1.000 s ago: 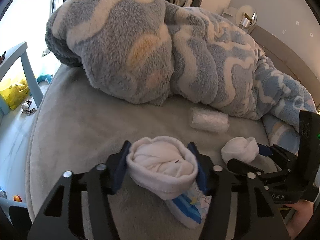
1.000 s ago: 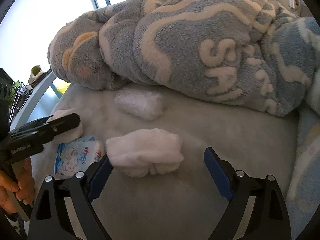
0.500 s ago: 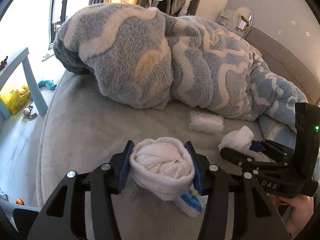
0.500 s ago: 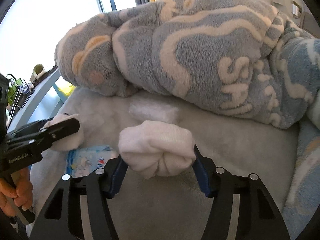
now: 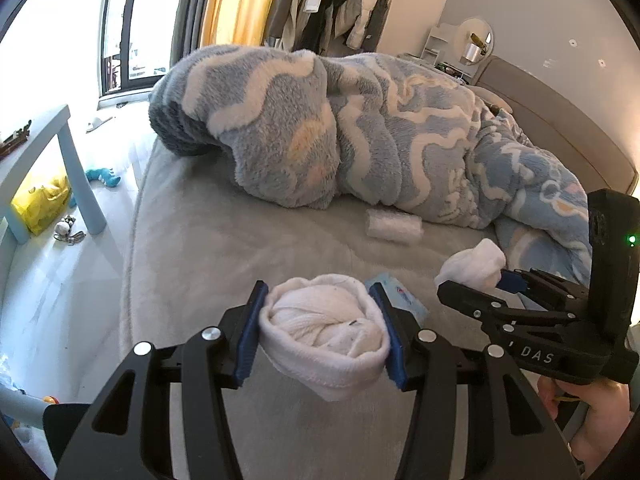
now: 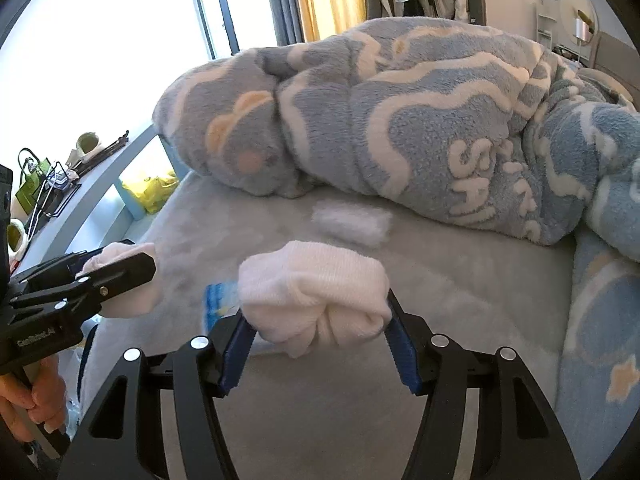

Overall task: Collect trash
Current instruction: 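Close the left tool on a white rolled sock while the right tool grasps another white sock, then carry the socks in both tools from the bed over to the black bin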

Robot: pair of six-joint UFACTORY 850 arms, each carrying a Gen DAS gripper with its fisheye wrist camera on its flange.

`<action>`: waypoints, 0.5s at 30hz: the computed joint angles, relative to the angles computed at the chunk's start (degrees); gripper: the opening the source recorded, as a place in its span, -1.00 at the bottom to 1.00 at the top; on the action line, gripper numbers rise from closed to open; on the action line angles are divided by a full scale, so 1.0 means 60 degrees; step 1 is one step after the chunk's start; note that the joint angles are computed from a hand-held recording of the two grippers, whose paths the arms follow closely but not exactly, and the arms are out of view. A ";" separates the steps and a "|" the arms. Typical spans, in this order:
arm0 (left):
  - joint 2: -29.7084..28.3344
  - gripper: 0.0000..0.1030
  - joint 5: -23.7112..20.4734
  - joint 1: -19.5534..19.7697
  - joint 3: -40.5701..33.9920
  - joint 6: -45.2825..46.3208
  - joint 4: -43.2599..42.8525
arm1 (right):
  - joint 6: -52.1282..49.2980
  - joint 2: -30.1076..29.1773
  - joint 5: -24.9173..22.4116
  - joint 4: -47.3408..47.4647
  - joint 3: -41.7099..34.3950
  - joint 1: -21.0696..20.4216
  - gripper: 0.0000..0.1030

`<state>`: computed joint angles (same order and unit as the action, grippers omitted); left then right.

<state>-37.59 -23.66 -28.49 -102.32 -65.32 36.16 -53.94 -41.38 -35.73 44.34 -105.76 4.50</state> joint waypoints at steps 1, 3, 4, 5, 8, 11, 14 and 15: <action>0.0094 0.05 0.0010 -0.0019 0.0122 -0.0083 0.0100 | -0.0033 0.0091 0.0026 0.0047 0.0127 0.0011 0.20; 0.0314 0.05 -0.0001 -0.0078 0.0414 -0.0319 0.0363 | -0.0218 0.0378 0.0144 0.0210 0.0552 0.0075 0.20; 0.0430 0.05 0.0024 -0.0102 0.0574 -0.0435 0.0449 | -0.0313 0.0505 0.0202 0.0266 0.0737 0.0093 0.20; 0.0559 0.05 0.0062 -0.0130 0.0757 -0.0550 0.0537 | -0.0425 0.0662 0.0290 0.0318 0.0974 0.0120 0.20; 0.0832 0.05 0.0087 -0.0226 0.1137 -0.0789 0.0778 | -0.0675 0.1016 0.0472 0.0510 0.1511 0.0139 0.20; 0.1043 0.06 0.0121 -0.0313 0.1440 -0.0953 0.0915 | -0.0853 0.1392 0.0635 0.0690 0.2059 0.0179 0.20; 0.1254 0.06 0.0140 -0.0382 0.1784 -0.1184 0.1091 | -0.1060 0.1748 0.0847 0.0848 0.2517 0.0221 0.20; 0.1317 0.06 0.0133 -0.0404 0.1884 -0.1236 0.1122 | -0.1131 0.1864 0.0891 0.0956 0.2654 0.0217 0.20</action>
<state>-29.69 -22.86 -30.91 -91.02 -72.74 42.89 -60.72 -30.19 -30.38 50.07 -89.83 5.80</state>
